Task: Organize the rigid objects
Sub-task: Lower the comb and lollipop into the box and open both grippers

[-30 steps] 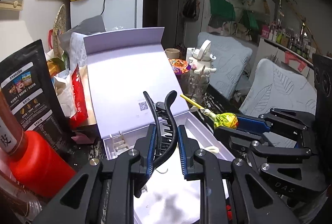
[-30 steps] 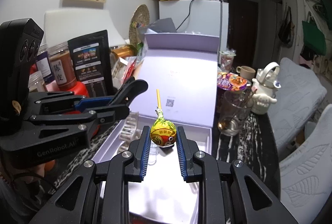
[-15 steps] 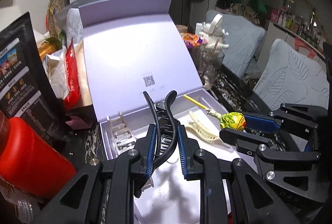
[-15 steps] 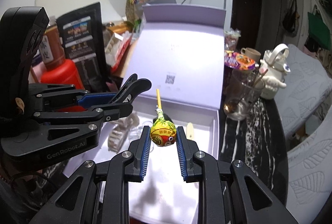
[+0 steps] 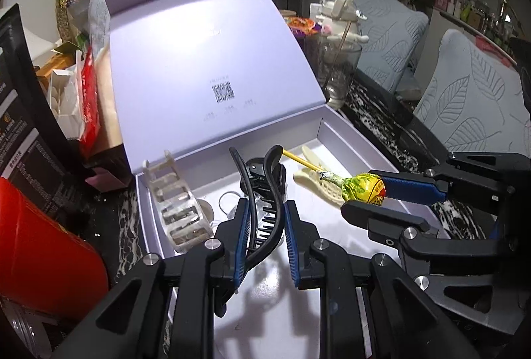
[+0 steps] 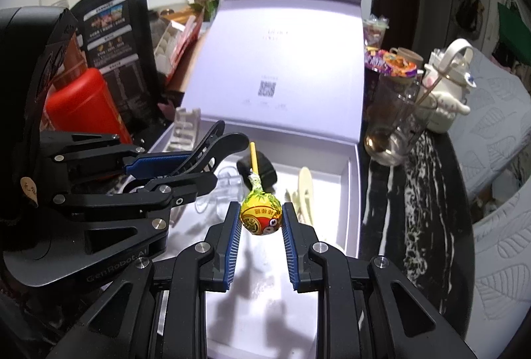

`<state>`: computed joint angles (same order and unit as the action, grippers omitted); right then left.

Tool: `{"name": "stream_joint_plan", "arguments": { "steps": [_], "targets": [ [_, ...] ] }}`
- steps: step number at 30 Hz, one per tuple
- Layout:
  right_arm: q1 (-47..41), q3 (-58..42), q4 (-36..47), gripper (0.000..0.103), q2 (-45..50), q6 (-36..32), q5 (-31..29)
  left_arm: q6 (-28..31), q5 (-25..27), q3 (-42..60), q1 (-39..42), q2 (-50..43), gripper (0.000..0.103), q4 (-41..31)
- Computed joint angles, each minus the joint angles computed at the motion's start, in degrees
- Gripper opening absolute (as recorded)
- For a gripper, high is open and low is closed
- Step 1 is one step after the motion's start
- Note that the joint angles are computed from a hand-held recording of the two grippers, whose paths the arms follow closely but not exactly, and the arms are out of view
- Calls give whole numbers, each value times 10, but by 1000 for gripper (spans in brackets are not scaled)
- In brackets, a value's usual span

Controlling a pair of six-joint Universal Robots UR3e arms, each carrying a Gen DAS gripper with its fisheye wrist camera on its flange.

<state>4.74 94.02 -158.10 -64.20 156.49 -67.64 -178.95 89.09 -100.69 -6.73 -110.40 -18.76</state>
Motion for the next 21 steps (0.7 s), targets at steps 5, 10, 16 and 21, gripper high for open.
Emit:
{"name": "stream_joint_plan", "arguments": {
  "steps": [5,10,16,21],
  "targets": [
    [1,-11,10,24,16,1,-10,0,6,13,-4,-16,20,-14],
    [4,-20,15,24,27,2,-20,1,44,23,-18,-36,20,-5],
    [8,-37,28,24,43,5,-33,-2,50,36,-19,-49,20,-17],
    [10,-46,37,24,49,6,-36,-5,60,46,-18,-61,20,-29]
  ]
}}
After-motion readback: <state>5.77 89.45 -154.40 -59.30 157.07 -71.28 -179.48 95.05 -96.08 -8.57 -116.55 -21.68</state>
